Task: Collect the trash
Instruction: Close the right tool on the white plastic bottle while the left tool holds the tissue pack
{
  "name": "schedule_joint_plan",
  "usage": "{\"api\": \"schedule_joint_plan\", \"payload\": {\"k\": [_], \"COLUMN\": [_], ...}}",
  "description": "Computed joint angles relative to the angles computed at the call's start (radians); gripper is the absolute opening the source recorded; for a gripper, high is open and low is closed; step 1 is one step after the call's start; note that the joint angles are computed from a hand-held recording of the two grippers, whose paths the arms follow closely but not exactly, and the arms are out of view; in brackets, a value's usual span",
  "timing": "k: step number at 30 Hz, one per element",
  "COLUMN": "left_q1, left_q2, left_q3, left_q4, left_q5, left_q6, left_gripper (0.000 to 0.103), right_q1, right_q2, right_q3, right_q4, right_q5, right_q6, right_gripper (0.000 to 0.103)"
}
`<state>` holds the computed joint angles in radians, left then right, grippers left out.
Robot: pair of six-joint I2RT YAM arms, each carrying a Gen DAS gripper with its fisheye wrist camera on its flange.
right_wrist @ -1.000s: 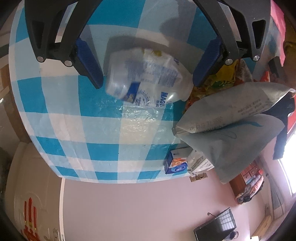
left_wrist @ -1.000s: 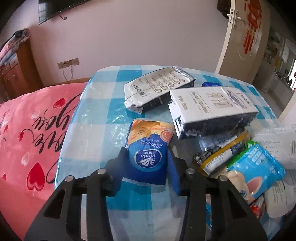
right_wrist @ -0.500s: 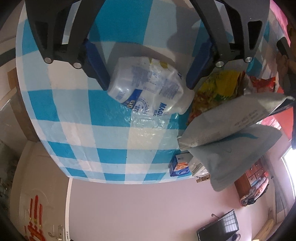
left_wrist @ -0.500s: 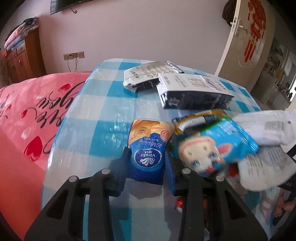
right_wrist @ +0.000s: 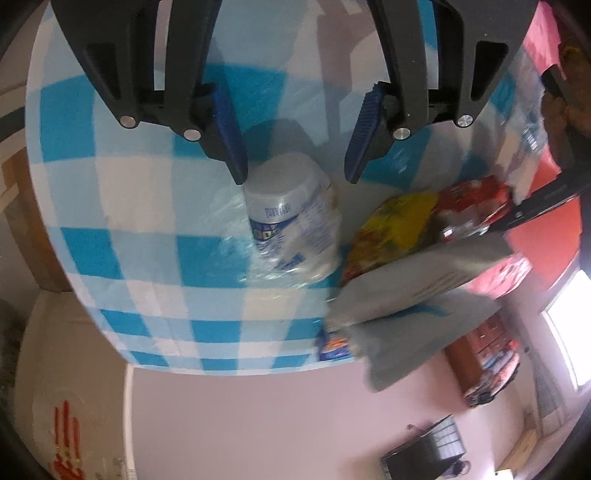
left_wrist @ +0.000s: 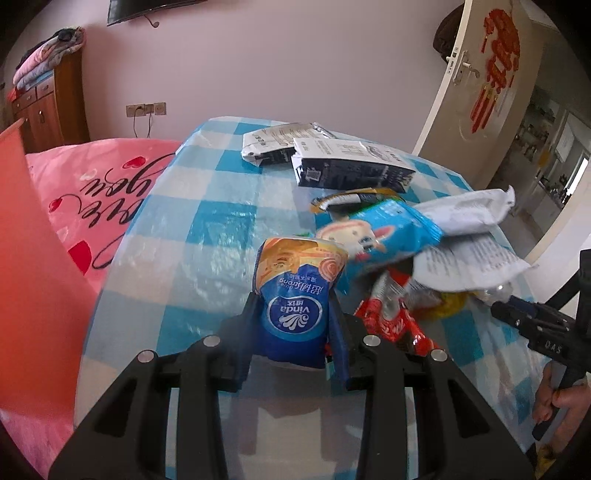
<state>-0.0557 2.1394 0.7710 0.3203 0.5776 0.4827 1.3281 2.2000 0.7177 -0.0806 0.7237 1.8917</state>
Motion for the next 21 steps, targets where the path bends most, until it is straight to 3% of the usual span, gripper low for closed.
{"api": "schedule_joint_plan", "payload": {"k": [2, 4, 7, 15, 17, 19, 21], "left_q1": [0.018, 0.036, 0.062, 0.096, 0.104, 0.111, 0.12], "left_q2": [-0.008, -0.024, -0.038, -0.065, -0.077, -0.086, -0.09], "left_q3": [-0.012, -0.036, -0.051, -0.077, -0.088, -0.094, -0.097], "left_q4": [-0.012, -0.011, -0.024, -0.053, -0.059, -0.07, -0.08], "left_q5": [0.019, 0.035, 0.057, 0.083, 0.091, 0.099, 0.109], "left_q6": [0.011, 0.028, 0.043, 0.081, 0.093, 0.105, 0.115], "left_gripper": [0.037, 0.037, 0.037, 0.037, 0.037, 0.037, 0.037], "right_q1": [0.015, 0.032, 0.038, -0.083, -0.102, -0.121, -0.12], "right_q2": [0.004, 0.018, 0.02, 0.013, 0.028, 0.047, 0.065], "right_q3": [0.036, 0.097, 0.13, 0.075, 0.089, 0.109, 0.136], "right_q4": [-0.035, -0.159, -0.276, -0.142, -0.133, -0.14, -0.185], "right_q5": [-0.006, -0.006, 0.01, 0.01, 0.001, -0.02, -0.02], "right_q6": [-0.006, 0.049, 0.116, -0.042, -0.071, -0.092, -0.082], "right_gripper": [0.056, 0.075, 0.084, 0.084, 0.077, 0.06, 0.057]}}
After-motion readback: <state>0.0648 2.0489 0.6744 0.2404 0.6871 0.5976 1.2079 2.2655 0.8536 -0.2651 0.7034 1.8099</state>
